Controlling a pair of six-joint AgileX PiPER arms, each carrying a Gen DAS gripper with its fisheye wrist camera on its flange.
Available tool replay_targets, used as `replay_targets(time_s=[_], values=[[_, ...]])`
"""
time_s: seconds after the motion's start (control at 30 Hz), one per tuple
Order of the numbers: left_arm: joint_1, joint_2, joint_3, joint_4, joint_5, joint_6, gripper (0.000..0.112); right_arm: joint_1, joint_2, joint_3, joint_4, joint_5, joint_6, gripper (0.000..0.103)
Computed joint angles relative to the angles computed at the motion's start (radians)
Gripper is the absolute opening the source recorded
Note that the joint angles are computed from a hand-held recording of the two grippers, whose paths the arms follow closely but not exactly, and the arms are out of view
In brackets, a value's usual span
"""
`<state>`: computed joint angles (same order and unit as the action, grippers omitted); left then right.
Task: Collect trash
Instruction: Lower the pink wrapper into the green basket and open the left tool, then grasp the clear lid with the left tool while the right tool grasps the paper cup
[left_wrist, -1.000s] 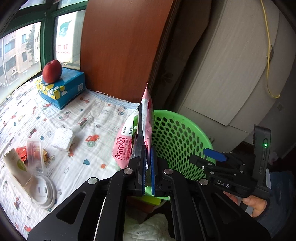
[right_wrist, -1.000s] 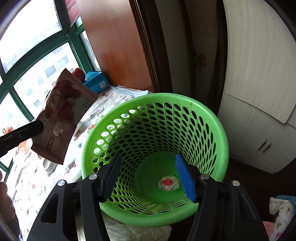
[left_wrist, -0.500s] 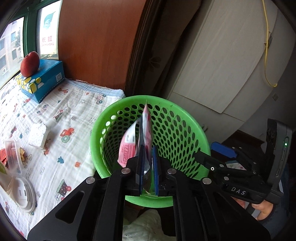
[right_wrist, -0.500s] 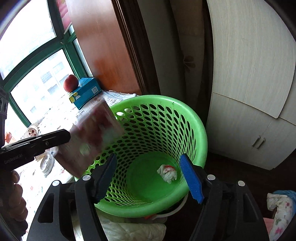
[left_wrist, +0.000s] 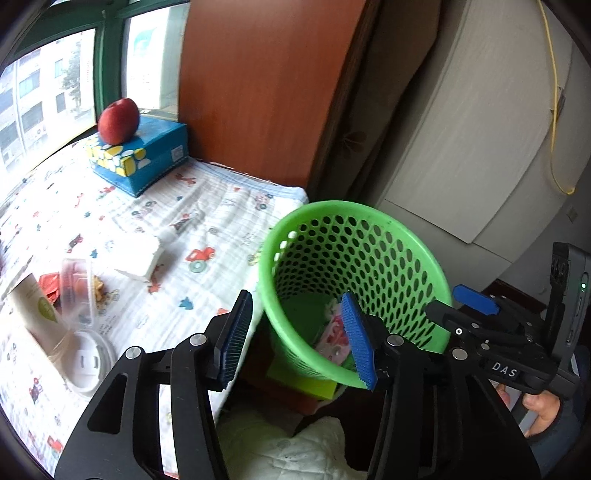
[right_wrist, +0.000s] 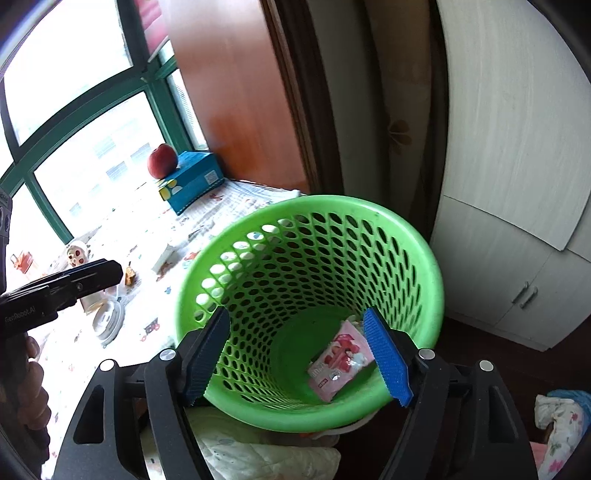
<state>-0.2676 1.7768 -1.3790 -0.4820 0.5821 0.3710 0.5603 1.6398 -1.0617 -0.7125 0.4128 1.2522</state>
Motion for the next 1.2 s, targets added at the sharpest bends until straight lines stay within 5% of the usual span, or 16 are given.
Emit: replay_targets(time_s=[0.37,0.53,0.73,0.93,1.2], values=[[0.229,-0.090,0.111,0.069,-0.049,-0.062,0.065,0.084,0.122,-0.208,0.106,0.040,-0.162,0.077],[0.352,-0.104,0.169,0.026,-0.077,0.010,0.072,0.119,0.182,-0.305,0.150,0.060,-0.226,0.078],[0.501,-0.074,0.210,-0.120,-0.090,0.221,0.092,0.154,0.253,-0.418,0.211,0.092,-0.303,0.079],[0.645,0.043,0.162,-0.332,0.027,0.494,0.096,0.192,0.345,-0.561,0.278,0.151,-0.387,0.079],[0.716,0.186,0.074,-0.425,0.125,0.607,0.097,0.225,0.480,-0.773,0.351,0.247,-0.480,0.079]])
